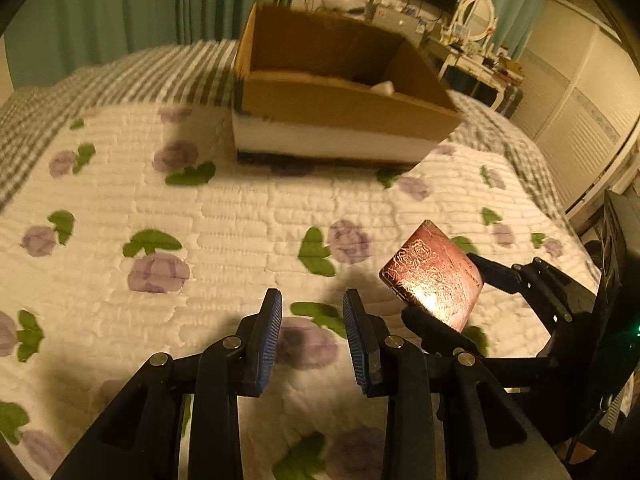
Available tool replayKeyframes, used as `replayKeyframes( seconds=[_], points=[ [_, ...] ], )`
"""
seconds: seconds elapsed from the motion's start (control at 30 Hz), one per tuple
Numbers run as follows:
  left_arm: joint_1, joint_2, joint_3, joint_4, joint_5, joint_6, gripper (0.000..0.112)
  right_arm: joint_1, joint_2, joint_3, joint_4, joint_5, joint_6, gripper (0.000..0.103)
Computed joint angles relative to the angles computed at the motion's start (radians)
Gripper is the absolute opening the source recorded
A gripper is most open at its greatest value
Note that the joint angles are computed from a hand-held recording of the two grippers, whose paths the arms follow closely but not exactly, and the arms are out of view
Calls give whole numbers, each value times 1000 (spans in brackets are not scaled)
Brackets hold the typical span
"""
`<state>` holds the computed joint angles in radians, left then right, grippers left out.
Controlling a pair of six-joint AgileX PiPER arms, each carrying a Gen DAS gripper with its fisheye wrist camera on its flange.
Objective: Organize rigid objects
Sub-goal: 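Lift the red card case with the right tool and carry it over the box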
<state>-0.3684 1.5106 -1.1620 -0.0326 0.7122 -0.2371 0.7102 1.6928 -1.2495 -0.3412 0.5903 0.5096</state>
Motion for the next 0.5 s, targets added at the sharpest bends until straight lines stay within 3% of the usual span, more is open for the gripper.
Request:
replayKeyframes(
  seconds=[0.17, 0.5],
  points=[
    [-58, -108, 32, 12, -20, -47, 32, 57, -135, 55, -114, 45, 163, 71],
    [-184, -279, 5, 239, 10, -262, 26, 152, -335, 13, -303, 193, 366, 71]
  ],
)
